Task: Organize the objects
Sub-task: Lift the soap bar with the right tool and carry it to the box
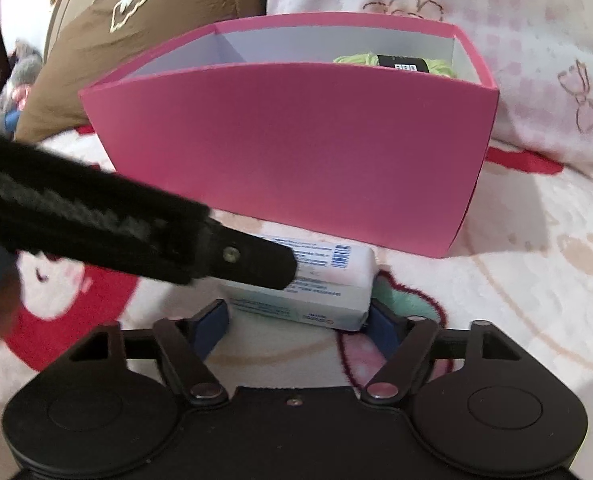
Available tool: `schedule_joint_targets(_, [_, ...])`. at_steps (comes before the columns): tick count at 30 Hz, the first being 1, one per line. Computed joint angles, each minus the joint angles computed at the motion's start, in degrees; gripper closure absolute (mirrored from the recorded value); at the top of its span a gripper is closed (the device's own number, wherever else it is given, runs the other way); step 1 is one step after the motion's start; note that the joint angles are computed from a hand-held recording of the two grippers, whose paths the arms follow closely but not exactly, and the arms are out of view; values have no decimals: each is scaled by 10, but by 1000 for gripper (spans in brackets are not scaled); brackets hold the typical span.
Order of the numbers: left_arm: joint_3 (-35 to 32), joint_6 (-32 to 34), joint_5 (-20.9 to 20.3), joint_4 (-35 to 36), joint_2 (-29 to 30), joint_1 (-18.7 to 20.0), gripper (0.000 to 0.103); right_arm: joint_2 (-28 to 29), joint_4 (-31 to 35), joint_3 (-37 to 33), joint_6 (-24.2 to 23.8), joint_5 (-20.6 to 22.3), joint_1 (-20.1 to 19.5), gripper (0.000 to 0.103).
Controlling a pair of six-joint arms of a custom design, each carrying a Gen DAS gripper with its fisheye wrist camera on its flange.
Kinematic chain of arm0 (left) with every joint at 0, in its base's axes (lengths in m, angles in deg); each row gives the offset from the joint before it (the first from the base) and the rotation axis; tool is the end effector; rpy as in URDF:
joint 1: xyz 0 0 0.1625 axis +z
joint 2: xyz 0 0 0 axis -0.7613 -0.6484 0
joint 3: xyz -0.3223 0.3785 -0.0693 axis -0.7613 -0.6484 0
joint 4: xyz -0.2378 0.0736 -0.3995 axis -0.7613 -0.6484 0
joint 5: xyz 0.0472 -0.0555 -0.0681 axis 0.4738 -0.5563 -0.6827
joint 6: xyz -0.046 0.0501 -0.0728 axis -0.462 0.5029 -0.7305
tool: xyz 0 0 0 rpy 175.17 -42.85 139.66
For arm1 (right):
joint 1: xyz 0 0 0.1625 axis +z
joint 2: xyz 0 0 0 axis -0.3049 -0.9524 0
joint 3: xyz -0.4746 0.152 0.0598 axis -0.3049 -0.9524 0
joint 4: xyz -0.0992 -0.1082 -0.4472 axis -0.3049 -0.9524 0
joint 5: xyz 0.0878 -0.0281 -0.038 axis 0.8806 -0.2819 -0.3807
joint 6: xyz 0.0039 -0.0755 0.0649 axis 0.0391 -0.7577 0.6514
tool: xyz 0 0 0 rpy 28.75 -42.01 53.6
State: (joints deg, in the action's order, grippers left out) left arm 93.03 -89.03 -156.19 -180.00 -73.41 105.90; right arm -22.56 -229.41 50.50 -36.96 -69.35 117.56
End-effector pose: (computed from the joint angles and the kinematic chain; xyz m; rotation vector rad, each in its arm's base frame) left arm -0.0796 -0.4281 0.1274 0.5677 2.7658 -0.7390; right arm 0.1622 -0.3951 -0.0114 0.7366 -2.3422 0.8470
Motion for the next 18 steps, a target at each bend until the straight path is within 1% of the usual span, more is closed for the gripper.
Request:
schedule_joint_targets(2, [2,-8,5,2,-2,-4,61,1,-3,0,-3,-1,1,28])
schedule_joint_targets(4, [3,-36,-4,0,-6,-1,60,1,-1,-1,-4,-5,6,27])
schedule_joint_targets(7, [5,-53,-3,7,-9,-3,60,-7,11,3,12,1,5,27])
schedule_joint_targets(10, [12,-60,12,17,-16,-16,60,-13,19,6,20,5,8,25])
schedule_joint_targets(13, [18,-75,9,32,-28,-20,61,-18,36,7,25,10,12,18])
schedule_joint_targets(16, [28,-79,13,57,-54,-32,61,-19,49,4,26,5,19,18])
schedule_joint_targets(17, [34,-76,12,54,-64,-36,62,-23,54,7,31,9,19,18])
schedule_joint_targets(18, [38,-69,-7,53,-76,-35,64,-26,59,9,35,16,20,18])
